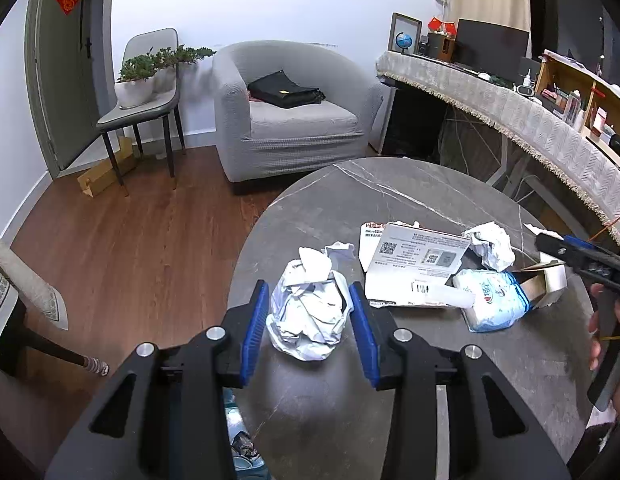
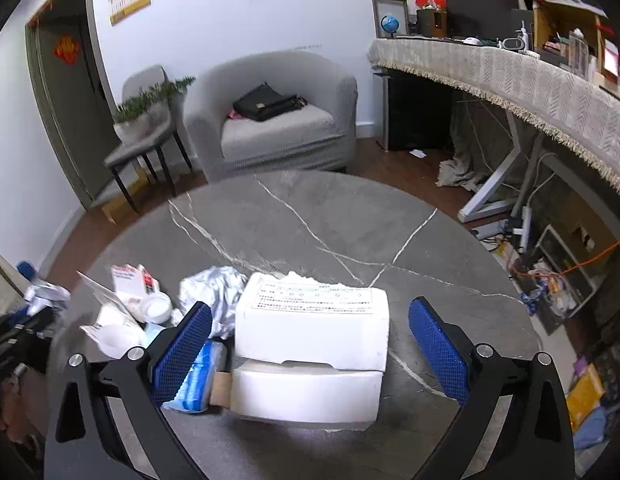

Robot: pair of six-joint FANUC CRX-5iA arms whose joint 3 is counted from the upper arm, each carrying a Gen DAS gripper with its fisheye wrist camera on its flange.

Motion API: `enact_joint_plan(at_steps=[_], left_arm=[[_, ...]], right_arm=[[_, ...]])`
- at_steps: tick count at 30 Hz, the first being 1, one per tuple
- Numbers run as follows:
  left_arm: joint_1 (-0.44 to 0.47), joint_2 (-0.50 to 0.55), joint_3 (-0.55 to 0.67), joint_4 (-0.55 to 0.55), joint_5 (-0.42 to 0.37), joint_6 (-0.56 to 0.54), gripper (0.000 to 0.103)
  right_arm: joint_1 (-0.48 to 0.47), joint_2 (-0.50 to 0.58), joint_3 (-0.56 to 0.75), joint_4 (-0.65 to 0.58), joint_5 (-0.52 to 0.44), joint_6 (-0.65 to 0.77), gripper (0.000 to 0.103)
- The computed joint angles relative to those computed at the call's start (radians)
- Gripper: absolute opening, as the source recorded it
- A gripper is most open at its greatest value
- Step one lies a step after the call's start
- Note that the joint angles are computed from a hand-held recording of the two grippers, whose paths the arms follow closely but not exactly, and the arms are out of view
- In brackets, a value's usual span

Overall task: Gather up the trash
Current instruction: 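Grasp the crumpled foil with the left gripper while the right gripper grasps the white box, then drop the crumpled foil into the teal bin by opening the left gripper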

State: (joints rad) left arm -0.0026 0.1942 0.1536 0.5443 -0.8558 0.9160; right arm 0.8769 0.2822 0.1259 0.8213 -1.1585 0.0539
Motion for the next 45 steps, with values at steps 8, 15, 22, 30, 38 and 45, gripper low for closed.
enact_joint_plan(at_steps=[8, 15, 22, 30, 38, 45], left_arm=[[0.039, -0.030, -0.035, 0.038, -0.004, -0.034, 0.044], [0.076, -0.054, -0.060, 0.044, -0.003, -0.040, 0.044], [0.120, -0.073, -0.085, 0.044, -0.011, -0.036, 0.039], [0.153, -0.113, -0.148, 0.095, 0.014, -0.077, 0.036], [0.199, -0.108, -0.152, 0.035, -0.003, -0.037, 0.036], [0.239, -0.084, -0.163, -0.055, -0.018, 0.004, 0.036]], right_arm=[[-0.003, 0.046, 0.074, -0.060, -0.057, 0.056, 0.076], [0.031, 0.097, 0.133, 0.047, -0.145, 0.071, 0.076], [0.059, 0.104, 0.132, 0.160, -0.099, 0.048, 0.076], [0.087, 0.122, 0.159, 0.232, 0.022, 0.052, 0.076], [0.114, 0.202, 0.287, 0.187, 0.114, 0.160, 0.076], [0.135, 0.298, 0.448, 0.085, 0.159, 0.282, 0.076]])
